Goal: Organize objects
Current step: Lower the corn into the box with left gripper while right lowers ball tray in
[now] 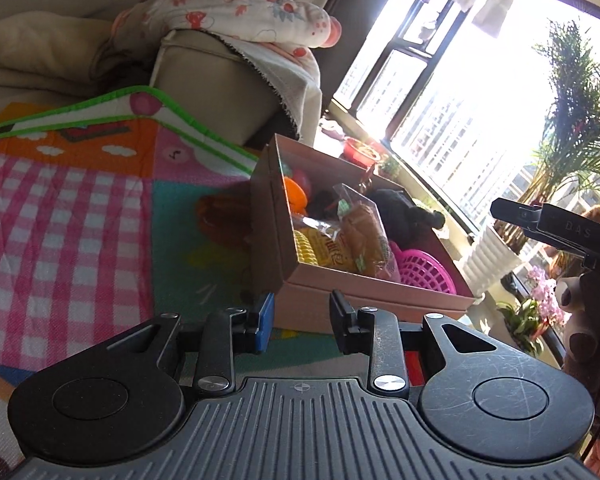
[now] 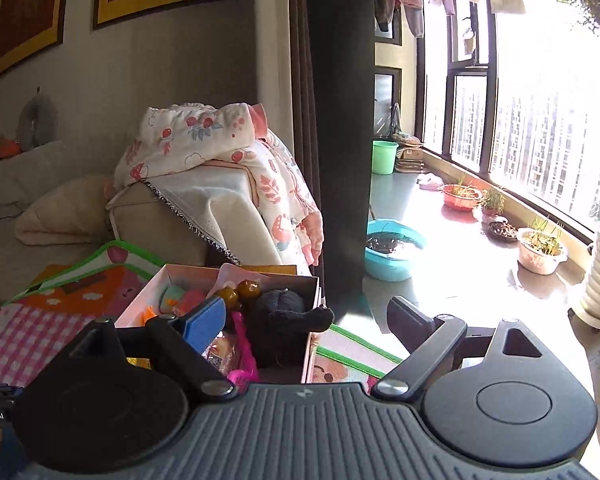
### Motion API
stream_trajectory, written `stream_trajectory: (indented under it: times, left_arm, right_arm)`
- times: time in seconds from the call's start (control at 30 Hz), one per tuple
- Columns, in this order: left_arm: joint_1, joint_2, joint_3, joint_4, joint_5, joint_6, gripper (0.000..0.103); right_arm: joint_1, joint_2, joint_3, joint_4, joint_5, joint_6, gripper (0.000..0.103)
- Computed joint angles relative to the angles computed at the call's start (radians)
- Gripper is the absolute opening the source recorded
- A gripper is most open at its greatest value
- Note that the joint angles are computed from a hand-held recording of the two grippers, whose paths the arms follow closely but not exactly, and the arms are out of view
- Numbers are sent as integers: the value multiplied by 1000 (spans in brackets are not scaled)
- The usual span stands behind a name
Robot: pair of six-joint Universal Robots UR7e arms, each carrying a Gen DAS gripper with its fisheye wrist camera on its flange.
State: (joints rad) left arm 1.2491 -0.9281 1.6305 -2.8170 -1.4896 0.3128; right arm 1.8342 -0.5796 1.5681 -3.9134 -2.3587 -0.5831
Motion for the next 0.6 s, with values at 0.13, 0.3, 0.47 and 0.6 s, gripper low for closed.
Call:
stream_trajectory:
  times: [0.13, 0.3, 0.47, 0.6]
  left_arm:
    - [-12, -3, 20, -45, 10, 39, 33]
    - [-13, -6, 20, -72, 20, 47, 33]
    - [-3, -19, 23, -52, -2, 37, 33]
    - [14, -36, 27, -37, -23, 40, 33]
  right_arm:
    - [-12, 4, -14, 26, 11, 32, 89]
    - [-16, 33, -95, 142, 32, 75, 58]
    - [-20, 94, -290, 401, 70, 173, 54]
    - [-25, 217, -538, 606, -35, 195, 54]
